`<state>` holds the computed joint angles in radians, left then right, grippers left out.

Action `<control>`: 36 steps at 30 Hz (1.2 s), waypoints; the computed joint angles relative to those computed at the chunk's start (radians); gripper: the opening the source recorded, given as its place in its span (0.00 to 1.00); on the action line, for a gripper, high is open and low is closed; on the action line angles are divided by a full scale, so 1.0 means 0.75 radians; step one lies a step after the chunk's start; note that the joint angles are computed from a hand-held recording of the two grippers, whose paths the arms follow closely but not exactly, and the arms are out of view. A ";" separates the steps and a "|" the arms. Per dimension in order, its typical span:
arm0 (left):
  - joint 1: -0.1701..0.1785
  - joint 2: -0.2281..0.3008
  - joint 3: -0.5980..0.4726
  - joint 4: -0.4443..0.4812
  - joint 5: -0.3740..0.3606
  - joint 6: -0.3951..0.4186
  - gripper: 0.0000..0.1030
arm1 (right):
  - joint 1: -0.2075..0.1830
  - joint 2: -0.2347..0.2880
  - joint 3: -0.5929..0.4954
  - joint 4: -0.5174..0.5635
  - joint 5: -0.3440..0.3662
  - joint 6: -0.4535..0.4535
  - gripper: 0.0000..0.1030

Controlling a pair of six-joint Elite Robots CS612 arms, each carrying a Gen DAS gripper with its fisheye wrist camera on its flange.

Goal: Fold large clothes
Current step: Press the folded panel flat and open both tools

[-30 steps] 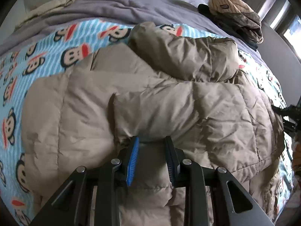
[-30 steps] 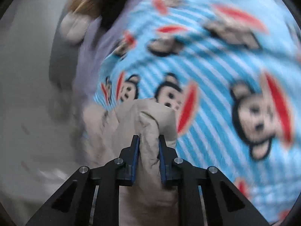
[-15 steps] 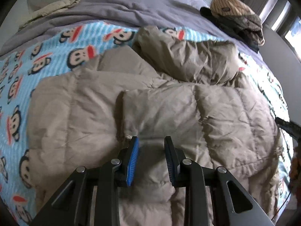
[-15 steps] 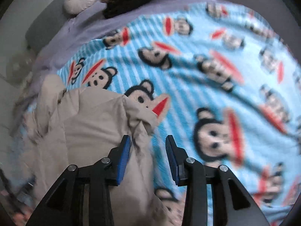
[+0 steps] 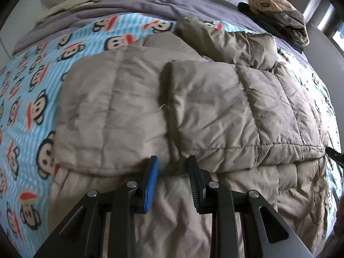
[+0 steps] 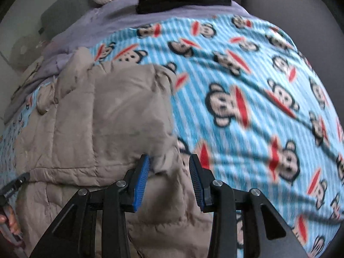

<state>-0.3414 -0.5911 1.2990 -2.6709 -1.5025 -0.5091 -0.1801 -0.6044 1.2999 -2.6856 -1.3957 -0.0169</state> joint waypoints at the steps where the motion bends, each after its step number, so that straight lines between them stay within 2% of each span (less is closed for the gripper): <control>1: -0.002 -0.012 0.014 0.008 0.013 -0.006 0.29 | -0.001 -0.008 0.014 -0.006 -0.001 0.002 0.41; 6: -0.019 -0.070 0.085 0.039 0.066 -0.038 0.29 | -0.017 -0.044 0.075 0.016 0.008 0.012 0.41; 9: -0.037 -0.115 0.141 0.056 0.101 -0.094 0.29 | -0.032 -0.068 0.114 0.039 0.043 0.013 0.41; 10: -0.043 -0.128 0.157 0.067 0.105 -0.116 0.36 | -0.036 -0.074 0.123 0.048 0.055 0.010 0.41; 11: -0.048 -0.142 0.176 0.072 0.107 -0.141 0.67 | -0.040 -0.081 0.133 0.055 0.067 0.005 0.41; 13: -0.070 -0.171 0.226 0.039 0.169 -0.201 0.99 | -0.046 -0.096 0.156 0.060 0.092 -0.014 0.41; 15: -0.093 -0.200 0.280 -0.005 0.231 -0.228 0.99 | -0.052 -0.107 0.174 0.075 0.116 -0.035 0.41; 18: -0.104 -0.221 0.314 0.012 0.217 -0.280 0.99 | -0.055 -0.119 0.193 0.101 0.141 -0.068 0.42; 21: -0.113 -0.238 0.349 0.022 0.195 -0.304 0.99 | -0.055 -0.136 0.220 0.107 0.154 -0.087 0.50; 24: -0.125 -0.251 0.376 0.021 0.219 -0.286 0.99 | -0.056 -0.155 0.259 0.083 0.169 -0.092 0.59; 26: -0.130 -0.258 0.395 0.011 0.226 -0.264 0.99 | -0.055 -0.170 0.291 0.056 0.179 -0.079 0.76; 27: -0.130 -0.260 0.402 0.006 0.221 -0.259 0.99 | -0.054 -0.180 0.313 0.038 0.192 -0.067 0.80; 34: -0.117 -0.308 0.484 0.003 0.155 -0.205 0.99 | -0.031 -0.242 0.437 -0.027 0.217 -0.028 0.83; 36: -0.114 -0.325 0.509 0.004 0.141 -0.190 0.99 | -0.025 -0.262 0.471 -0.025 0.252 -0.032 0.97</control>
